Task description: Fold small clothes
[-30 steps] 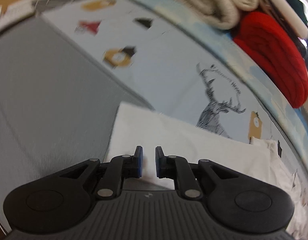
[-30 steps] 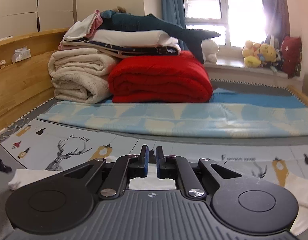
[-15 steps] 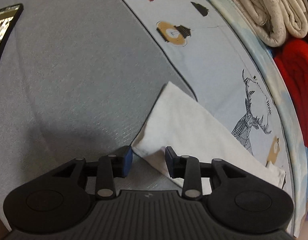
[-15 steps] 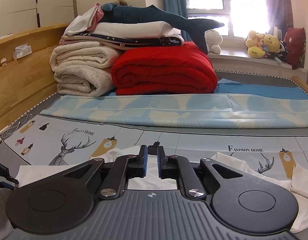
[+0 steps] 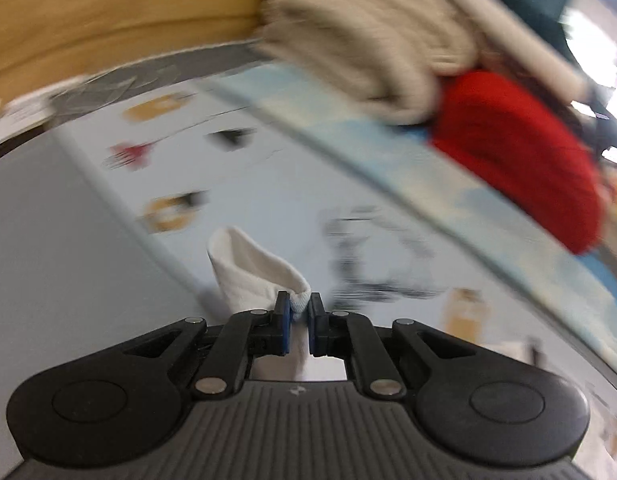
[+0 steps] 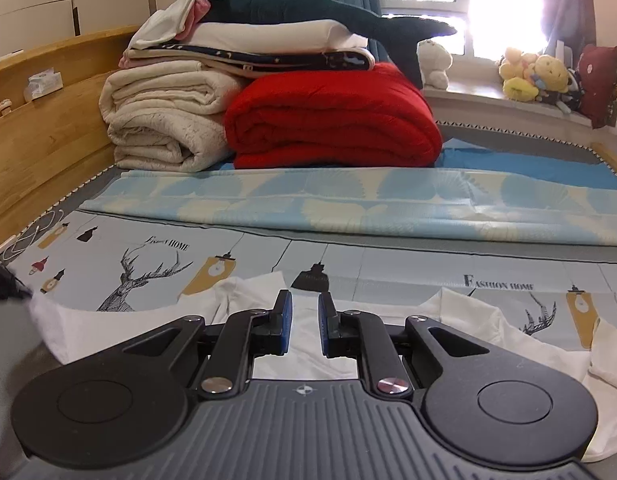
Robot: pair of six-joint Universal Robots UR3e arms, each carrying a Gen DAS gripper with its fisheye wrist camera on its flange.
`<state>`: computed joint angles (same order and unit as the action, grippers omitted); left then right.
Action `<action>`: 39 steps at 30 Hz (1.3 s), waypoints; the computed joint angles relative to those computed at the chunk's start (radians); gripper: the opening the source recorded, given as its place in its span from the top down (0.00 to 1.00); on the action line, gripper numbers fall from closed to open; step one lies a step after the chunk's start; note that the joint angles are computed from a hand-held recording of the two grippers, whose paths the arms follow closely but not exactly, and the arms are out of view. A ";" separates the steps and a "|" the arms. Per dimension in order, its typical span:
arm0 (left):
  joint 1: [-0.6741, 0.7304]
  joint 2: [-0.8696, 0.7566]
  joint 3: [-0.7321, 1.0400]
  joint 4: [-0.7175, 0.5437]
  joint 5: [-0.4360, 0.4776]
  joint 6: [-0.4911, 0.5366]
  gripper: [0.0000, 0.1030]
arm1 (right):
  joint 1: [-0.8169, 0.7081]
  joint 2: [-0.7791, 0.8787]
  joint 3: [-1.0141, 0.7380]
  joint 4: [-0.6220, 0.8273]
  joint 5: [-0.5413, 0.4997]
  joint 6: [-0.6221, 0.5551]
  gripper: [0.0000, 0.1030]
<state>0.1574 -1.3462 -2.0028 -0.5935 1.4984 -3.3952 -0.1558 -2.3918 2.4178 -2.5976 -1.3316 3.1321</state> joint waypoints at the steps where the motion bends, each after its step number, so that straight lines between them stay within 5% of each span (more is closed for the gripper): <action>1: -0.056 -0.019 0.023 0.005 -0.008 -0.009 0.92 | -0.004 -0.001 -0.002 0.012 0.005 -0.002 0.86; 11: -0.569 -0.371 0.347 -0.036 -0.078 -0.012 0.91 | -0.054 0.047 -0.037 0.152 0.002 0.062 0.86; 14: -0.560 -0.425 0.442 -0.163 -0.227 0.015 0.74 | -0.080 0.049 -0.032 0.164 -0.025 0.086 0.86; 15: -0.559 -0.420 0.433 -0.134 -0.211 -0.008 0.67 | -0.089 0.050 -0.030 0.168 -0.032 0.093 0.86; 20: -0.513 -0.411 0.418 -0.047 -0.007 -0.113 0.67 | -0.131 0.052 -0.010 0.183 -0.024 0.084 0.86; 24: -0.485 -0.409 0.417 -0.078 0.163 -0.191 0.67 | -0.203 0.062 -0.008 0.257 0.089 0.077 0.86; 28: -0.408 -0.377 0.399 -0.085 0.172 -0.190 0.67 | -0.157 0.224 -0.010 0.224 0.191 0.107 0.86; 31: -0.404 -0.379 0.397 -0.075 0.165 -0.186 0.67 | -0.049 0.403 -0.016 0.093 0.172 0.176 0.82; 34: -0.387 -0.349 0.374 -0.083 0.137 -0.159 0.67 | 0.014 0.541 -0.003 -0.061 0.138 0.277 0.58; 39: -0.386 -0.351 0.389 -0.081 0.150 -0.152 0.67 | 0.051 0.687 0.020 -0.244 0.139 0.339 0.60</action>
<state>-0.2290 -1.6968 -1.6142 -0.6740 1.6489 -3.5472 -0.1043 -1.7046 2.4379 -2.8412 -1.1924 3.4712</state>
